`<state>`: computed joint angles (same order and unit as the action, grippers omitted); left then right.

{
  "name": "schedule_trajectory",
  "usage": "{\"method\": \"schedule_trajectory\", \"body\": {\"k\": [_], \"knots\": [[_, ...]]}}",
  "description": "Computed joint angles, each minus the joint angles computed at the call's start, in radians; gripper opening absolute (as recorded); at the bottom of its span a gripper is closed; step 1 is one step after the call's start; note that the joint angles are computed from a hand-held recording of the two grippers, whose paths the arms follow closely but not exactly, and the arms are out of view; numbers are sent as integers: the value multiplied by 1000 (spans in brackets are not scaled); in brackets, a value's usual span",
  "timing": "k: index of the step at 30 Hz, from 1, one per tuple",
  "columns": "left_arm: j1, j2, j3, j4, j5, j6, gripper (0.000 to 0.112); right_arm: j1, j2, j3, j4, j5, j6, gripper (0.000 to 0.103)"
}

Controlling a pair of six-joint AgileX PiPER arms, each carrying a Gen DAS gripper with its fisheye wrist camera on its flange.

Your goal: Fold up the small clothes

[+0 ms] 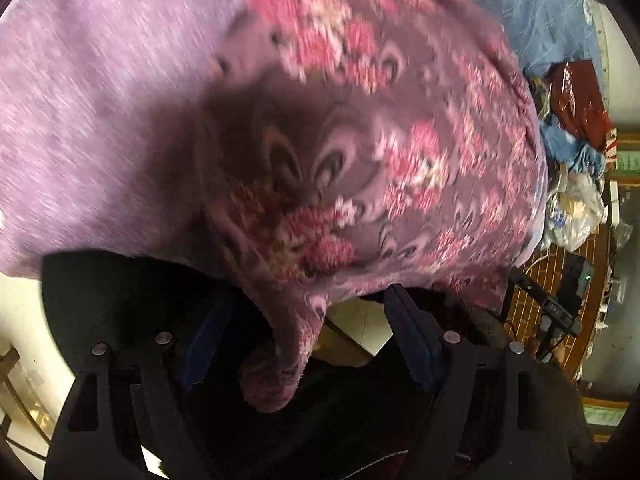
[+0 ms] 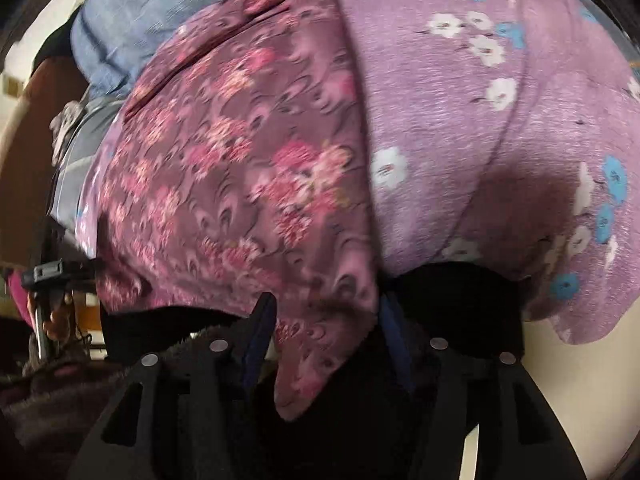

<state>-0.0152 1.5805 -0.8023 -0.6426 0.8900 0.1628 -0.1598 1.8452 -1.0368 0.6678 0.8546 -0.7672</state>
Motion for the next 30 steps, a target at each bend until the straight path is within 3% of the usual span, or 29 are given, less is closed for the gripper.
{"method": "schedule_trajectory", "body": {"k": [3,5,8,10,11,15,19,26,30], "knots": [[-52,10,2,41,-42,-47,70,21,1,3,-12,45,-25,62],[-60,14,11,44,-58,-35,40,49,-2,11,-45,68,-31,62],[-47,40,21,21,-58,-4,9,87,-5,28,-73,80,-36,61],[-33,43,32,-4,-67,18,6,124,-24,51,-107,36,-17,35],[-22,34,40,-27,-66,45,3,140,-21,49,-133,27,4,4],[66,-57,67,-173,-10,238,3,121,-61,80,-87,-27,-32,4],[122,-118,35,-259,29,334,3,53,-129,67,67,21,-162,4],[200,-25,-92,-433,73,416,3,23,-137,-45,254,85,-247,4],[178,50,-191,-505,26,371,3,-7,-90,-145,388,138,-254,4]]}}
